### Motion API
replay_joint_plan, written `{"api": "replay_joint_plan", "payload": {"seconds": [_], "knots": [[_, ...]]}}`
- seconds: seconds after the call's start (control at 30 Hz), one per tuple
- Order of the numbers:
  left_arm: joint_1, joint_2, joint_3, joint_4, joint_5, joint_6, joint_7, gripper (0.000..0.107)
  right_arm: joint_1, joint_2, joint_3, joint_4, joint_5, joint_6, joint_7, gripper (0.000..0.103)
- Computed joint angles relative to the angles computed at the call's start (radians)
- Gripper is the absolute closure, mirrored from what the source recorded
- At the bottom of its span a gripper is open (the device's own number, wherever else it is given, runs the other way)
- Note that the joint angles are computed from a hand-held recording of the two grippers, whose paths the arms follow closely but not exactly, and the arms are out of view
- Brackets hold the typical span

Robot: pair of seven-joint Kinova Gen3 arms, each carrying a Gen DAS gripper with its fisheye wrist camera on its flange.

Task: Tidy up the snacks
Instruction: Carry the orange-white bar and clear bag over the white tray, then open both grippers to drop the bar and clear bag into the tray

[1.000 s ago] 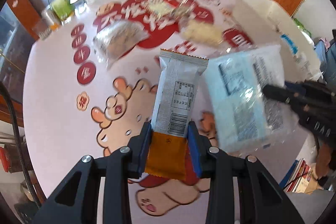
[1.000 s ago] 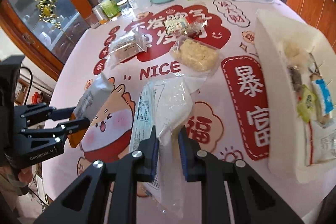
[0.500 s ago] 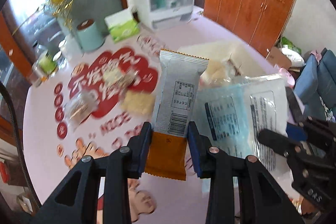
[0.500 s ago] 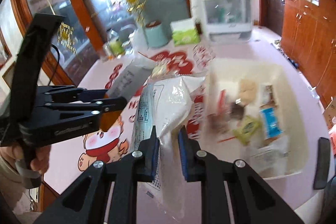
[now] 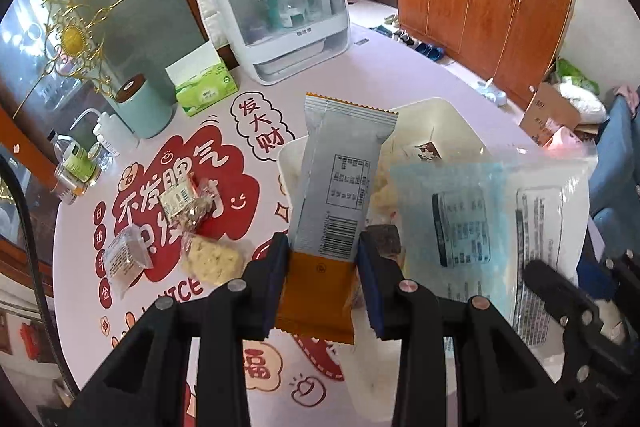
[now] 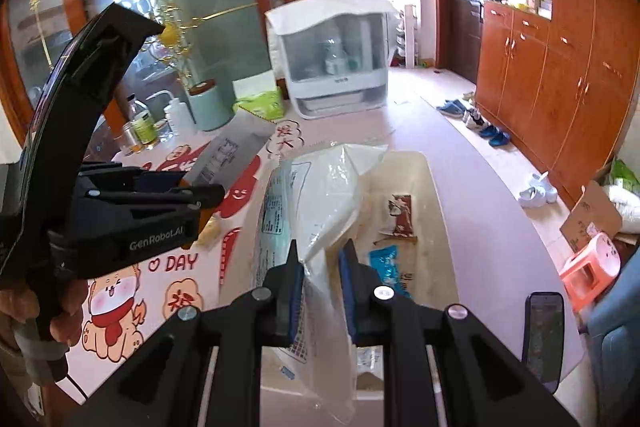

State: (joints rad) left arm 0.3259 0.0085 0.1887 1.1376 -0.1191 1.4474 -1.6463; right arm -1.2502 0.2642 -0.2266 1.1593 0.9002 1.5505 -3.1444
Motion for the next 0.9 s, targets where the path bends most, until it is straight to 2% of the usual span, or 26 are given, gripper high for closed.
{"api": "replay_joint_plan", "payload": {"seconds": [0.1,0.2,0.3,0.37,0.43,0.53,0.9], "knots": [[0.041,0.047,0.026,-0.030,-0.068,0.017,0.047,0.074,0.036,-0.028,-0.005,0.061,-0.029,-0.054,-0.018,0.085],[0.076,0.079,0.022,-0.045,-0.106,0.022,0.069,0.073,0.068,-0.044,-0.006,0.102,-0.056,-0.100,-0.014,0.085],[0.107,0.105,0.012,-0.054,-0.140,0.034,0.104,0.067,0.125,-0.028,-0.030,0.088,-0.121,-0.120,0.080,0.081],[0.114,0.110,0.002,-0.053,-0.142,0.038,0.115,0.041,0.126,-0.024,-0.017,0.093,-0.152,-0.131,0.093,0.078],[0.125,0.100,-0.004,-0.030,-0.171,0.018,0.134,0.027,0.119,-0.026,-0.020,0.109,-0.140,-0.139,0.073,0.071],[0.123,0.095,-0.006,-0.015,-0.189,0.017,0.132,0.026,0.093,-0.021,-0.019,0.112,-0.110,-0.111,0.044,0.055],[0.093,0.038,0.003,0.059,-0.183,0.014,0.132,0.022,0.103,-0.032,-0.023,0.130,-0.116,-0.124,-0.001,0.055]]}}
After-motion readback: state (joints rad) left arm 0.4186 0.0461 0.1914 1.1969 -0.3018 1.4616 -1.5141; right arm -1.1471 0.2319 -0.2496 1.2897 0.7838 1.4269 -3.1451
